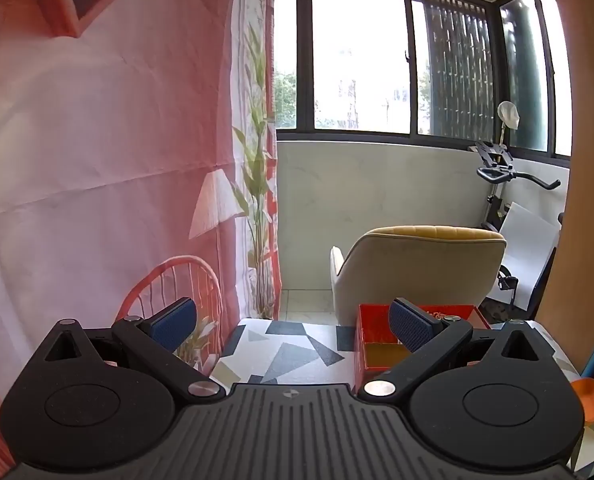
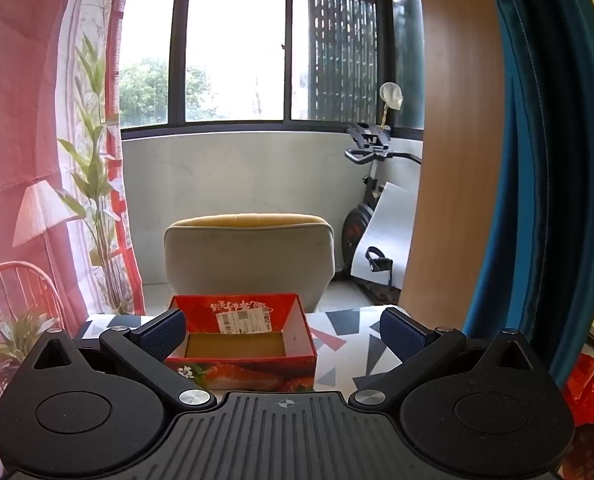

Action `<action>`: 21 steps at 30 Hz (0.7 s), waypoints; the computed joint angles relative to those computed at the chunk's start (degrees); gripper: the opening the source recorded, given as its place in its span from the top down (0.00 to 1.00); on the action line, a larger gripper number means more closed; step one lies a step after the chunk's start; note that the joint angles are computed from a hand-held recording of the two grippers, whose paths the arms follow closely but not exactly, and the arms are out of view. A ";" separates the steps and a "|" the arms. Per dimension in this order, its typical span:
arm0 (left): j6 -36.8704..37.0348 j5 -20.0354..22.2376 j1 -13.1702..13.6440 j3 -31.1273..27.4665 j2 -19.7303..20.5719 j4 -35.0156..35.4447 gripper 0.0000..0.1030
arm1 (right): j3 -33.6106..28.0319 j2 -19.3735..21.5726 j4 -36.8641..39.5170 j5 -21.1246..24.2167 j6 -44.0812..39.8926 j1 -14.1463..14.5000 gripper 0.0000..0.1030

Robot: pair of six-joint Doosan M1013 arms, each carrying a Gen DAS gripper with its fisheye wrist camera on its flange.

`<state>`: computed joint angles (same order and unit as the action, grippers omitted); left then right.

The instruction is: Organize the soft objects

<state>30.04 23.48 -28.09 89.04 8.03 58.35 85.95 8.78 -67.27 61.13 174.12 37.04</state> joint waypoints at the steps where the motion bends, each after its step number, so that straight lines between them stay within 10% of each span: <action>1: 1.17 -0.21 0.06 -0.07 0.02 -1.07 0.00 | 0.06 -0.03 -0.11 -0.05 0.06 0.01 0.00; 21: 8.34 -5.98 1.32 0.87 -0.37 -7.30 0.00 | 0.44 -0.44 -0.35 -1.38 0.62 0.23 0.00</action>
